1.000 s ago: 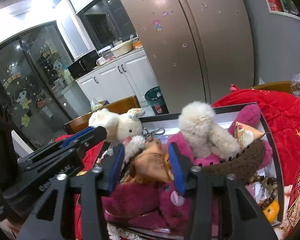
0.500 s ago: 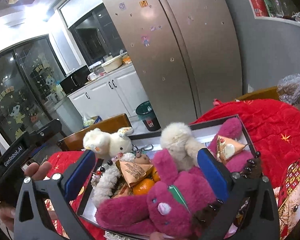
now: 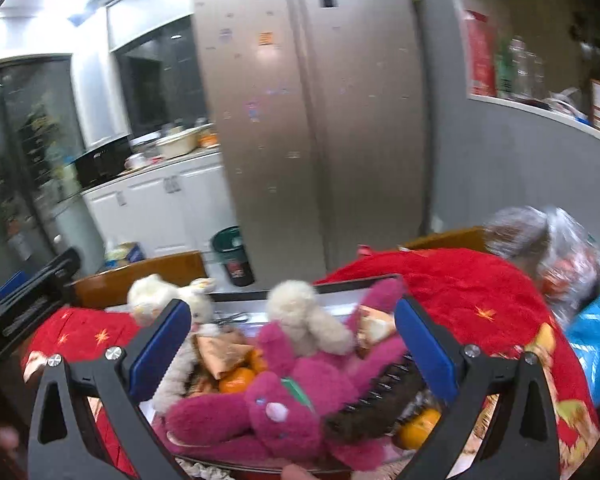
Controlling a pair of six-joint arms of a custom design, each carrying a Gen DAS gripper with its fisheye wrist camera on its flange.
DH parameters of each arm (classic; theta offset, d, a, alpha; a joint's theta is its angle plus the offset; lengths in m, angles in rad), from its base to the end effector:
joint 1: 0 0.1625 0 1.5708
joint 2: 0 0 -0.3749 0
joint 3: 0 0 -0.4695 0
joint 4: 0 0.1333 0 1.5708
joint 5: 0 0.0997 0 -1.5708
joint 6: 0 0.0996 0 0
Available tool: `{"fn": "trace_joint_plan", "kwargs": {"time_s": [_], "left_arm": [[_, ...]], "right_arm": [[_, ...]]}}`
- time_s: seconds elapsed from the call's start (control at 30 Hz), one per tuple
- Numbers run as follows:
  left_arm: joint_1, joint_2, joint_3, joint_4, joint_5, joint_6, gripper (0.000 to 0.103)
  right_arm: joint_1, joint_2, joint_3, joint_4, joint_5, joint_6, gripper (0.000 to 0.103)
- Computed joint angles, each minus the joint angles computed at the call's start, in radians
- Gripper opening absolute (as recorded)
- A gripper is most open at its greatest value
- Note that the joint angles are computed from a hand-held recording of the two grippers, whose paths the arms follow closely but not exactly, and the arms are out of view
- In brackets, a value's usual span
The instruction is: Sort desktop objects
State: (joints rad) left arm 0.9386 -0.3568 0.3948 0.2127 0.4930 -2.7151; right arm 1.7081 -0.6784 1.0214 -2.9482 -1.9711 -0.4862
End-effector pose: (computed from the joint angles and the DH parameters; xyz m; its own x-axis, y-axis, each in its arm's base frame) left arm -0.3189 -0.8094 0.1673 -0.7461 -0.2894 -0.5997 0.5000 0.3513 -0.7916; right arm 0.2118 -0.8428 0.2787 -0.8144 -0.0546 0.5777 -0.5095 0.5437 -0.6669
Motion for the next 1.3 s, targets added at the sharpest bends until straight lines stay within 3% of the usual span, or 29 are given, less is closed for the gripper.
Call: {"fn": "trace_joint_plan", "kwargs": {"time_s": [0.13, 0.27, 0.37, 0.53, 0.7, 0.8, 0.93, 1.03, 1.1, 1.3], "left_arm": [[-0.018, -0.052, 0.068, 0.060, 0.032, -0.042, 0.103], [-0.052, -0.163, 0.232, 0.059, 0.058, -0.101, 0.103], [-0.092, -0.278, 0.411, 0.018, 0.060, -0.126, 0.103], [-0.175, -0.428, 0.632, -0.039, -0.007, -0.131, 0.103], [-0.236, -0.537, 0.791, -0.038, -0.026, -0.175, 0.103], [-0.284, -0.598, 0.904, -0.109, -0.090, -0.123, 0.103], [-0.323, -0.624, 0.990, -0.106, -0.152, -0.139, 0.103], [-0.340, -0.625, 1.034, -0.050, -0.179, -0.231, 0.103], [-0.352, -0.629, 1.069, 0.026, -0.174, -0.352, 0.103], [-0.362, -0.658, 1.191, 0.064, -0.161, -0.512, 0.103]], "right_arm": [[0.002, -0.029, 0.020, 0.007, 0.010, 0.018, 0.103], [0.006, -0.126, 0.122, 0.026, 0.087, 0.051, 0.103], [0.024, -0.221, 0.254, -0.064, 0.109, 0.009, 0.103], [0.061, -0.378, 0.456, -0.196, 0.098, -0.091, 0.103], [0.083, -0.537, 0.629, -0.196, 0.101, -0.116, 0.103], [0.096, -0.596, 0.714, -0.218, 0.082, -0.167, 0.103], [0.089, -0.675, 0.830, -0.224, 0.096, -0.176, 0.103], [0.072, -0.726, 0.907, -0.233, 0.107, -0.184, 0.103], [0.063, -0.755, 0.942, -0.219, 0.104, -0.184, 0.103], [-0.016, -0.873, 1.086, -0.193, 0.223, -0.120, 0.103]]}}
